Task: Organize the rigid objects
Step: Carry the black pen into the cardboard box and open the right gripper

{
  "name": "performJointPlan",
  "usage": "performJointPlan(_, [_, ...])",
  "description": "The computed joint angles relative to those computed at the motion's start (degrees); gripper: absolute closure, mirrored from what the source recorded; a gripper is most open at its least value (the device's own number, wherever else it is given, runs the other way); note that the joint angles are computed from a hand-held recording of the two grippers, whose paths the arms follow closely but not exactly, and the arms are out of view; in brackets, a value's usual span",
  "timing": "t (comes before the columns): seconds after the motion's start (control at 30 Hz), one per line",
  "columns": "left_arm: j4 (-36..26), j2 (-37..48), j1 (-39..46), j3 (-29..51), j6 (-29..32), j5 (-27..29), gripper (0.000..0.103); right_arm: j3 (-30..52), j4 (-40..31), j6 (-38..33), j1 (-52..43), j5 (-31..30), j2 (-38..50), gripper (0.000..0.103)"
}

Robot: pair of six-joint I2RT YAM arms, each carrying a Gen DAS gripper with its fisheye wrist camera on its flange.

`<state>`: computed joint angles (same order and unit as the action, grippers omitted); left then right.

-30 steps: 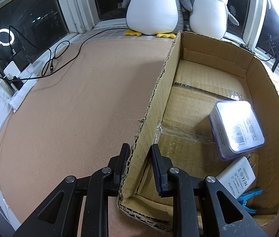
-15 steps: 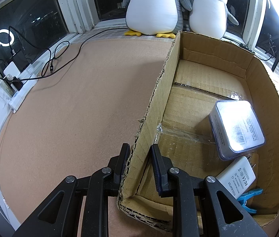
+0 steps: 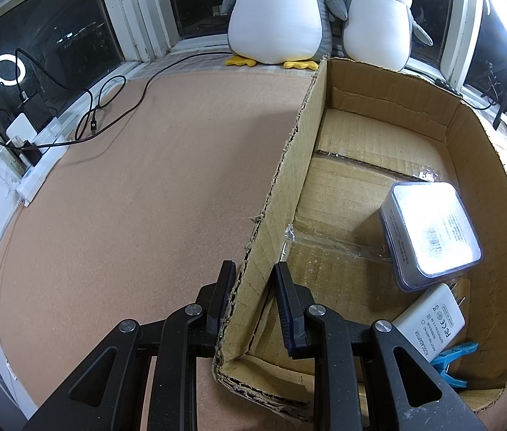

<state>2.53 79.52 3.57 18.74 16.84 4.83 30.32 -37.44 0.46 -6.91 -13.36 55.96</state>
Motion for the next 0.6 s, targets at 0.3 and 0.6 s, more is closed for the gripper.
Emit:
performJointPlan(0.3, [0.0, 0.0, -0.1, 0.0, -0.1, -0.1, 0.079, 7.4, -0.1, 9.4, 10.4, 0.4, 2.0, 0.093])
performJointPlan(0.6, [-0.1, 0.0, -0.2, 0.1, -0.2, -0.1, 0.079, 12.3, 8.7, 16.1, 20.7, 5.4, 14.7, 0.093])
